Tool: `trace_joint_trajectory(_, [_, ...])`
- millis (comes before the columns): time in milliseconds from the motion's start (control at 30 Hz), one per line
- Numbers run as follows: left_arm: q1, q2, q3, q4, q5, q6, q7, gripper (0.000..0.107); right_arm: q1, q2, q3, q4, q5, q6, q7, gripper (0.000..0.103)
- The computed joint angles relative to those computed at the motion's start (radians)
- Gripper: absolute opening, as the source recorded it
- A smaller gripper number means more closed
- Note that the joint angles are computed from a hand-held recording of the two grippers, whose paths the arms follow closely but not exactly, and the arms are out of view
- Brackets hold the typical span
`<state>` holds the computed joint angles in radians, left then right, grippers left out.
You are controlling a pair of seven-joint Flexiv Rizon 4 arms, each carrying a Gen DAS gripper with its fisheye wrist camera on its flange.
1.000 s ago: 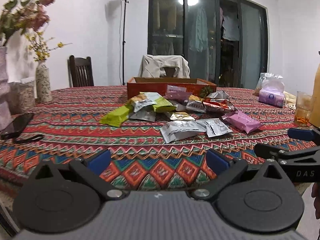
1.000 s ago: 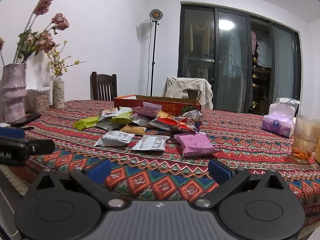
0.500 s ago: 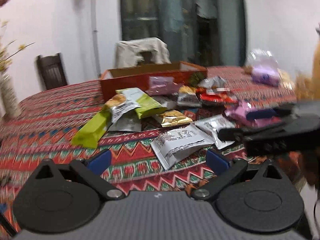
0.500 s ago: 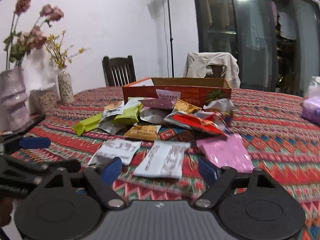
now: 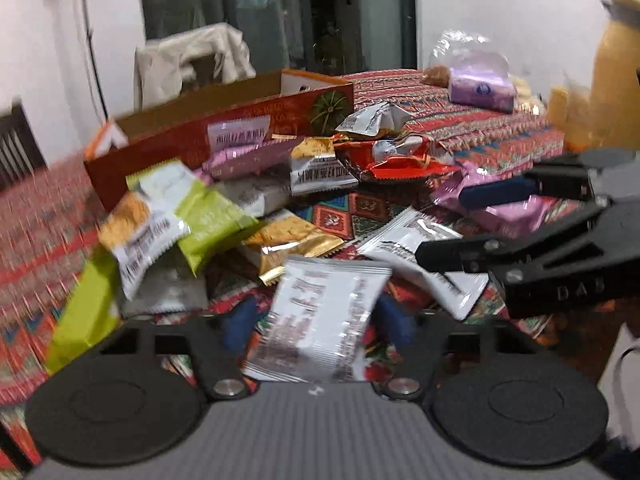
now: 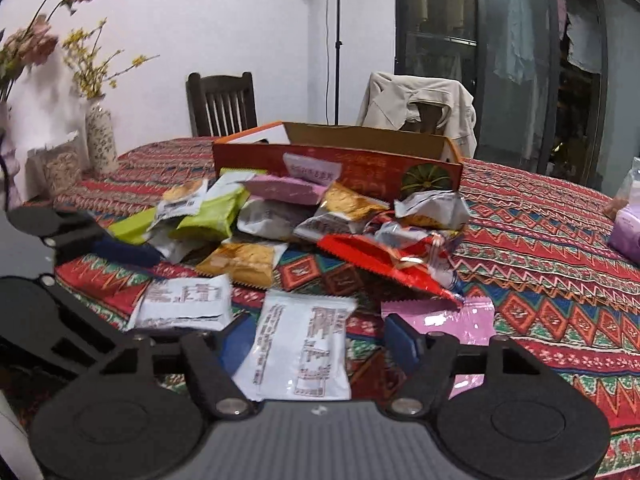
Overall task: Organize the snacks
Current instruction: 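Reach into the snack pile and grasp a white printed packet with each tool, then carry both white packets into the cardboard box and open both tools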
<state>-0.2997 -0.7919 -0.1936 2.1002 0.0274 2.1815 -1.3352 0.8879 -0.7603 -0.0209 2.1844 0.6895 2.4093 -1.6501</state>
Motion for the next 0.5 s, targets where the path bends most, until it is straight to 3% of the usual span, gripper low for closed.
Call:
trace_joint_trajectory(33, [0.016,0.005,-0.014,0.008,0.003,-0.008,-0.03,0.049,-0.018,0.008,0.014,0.01,-0.026,0.002,0.008,0.071])
trace_joint_trajectory(200, [-0.053,0.034,0.031,0.065,-0.131,0.031,-0.109,0.046,-0.039,0.006,0.02,0.012,-0.091,-0.031,0.019,0.07])
trace_joint_trajectory(267, [-0.081,0.048,0.046,0.092,-0.174,0.049,-0.144,0.046,-0.036,0.004,0.009,0.009,-0.107,-0.053,0.018,0.055])
trace_joint_trajectory(300, [-0.101,0.052,0.058,0.101,-0.198,0.058,-0.156,0.046,-0.043,0.003,0.012,0.012,-0.123,-0.056,0.024,0.052])
trace_joint_trajectory(500, [-0.183,0.076,0.097,0.145,-0.311,0.122,-0.206,0.046,-0.063,0.009,0.015,0.045,-0.191,-0.047,0.031,0.052])
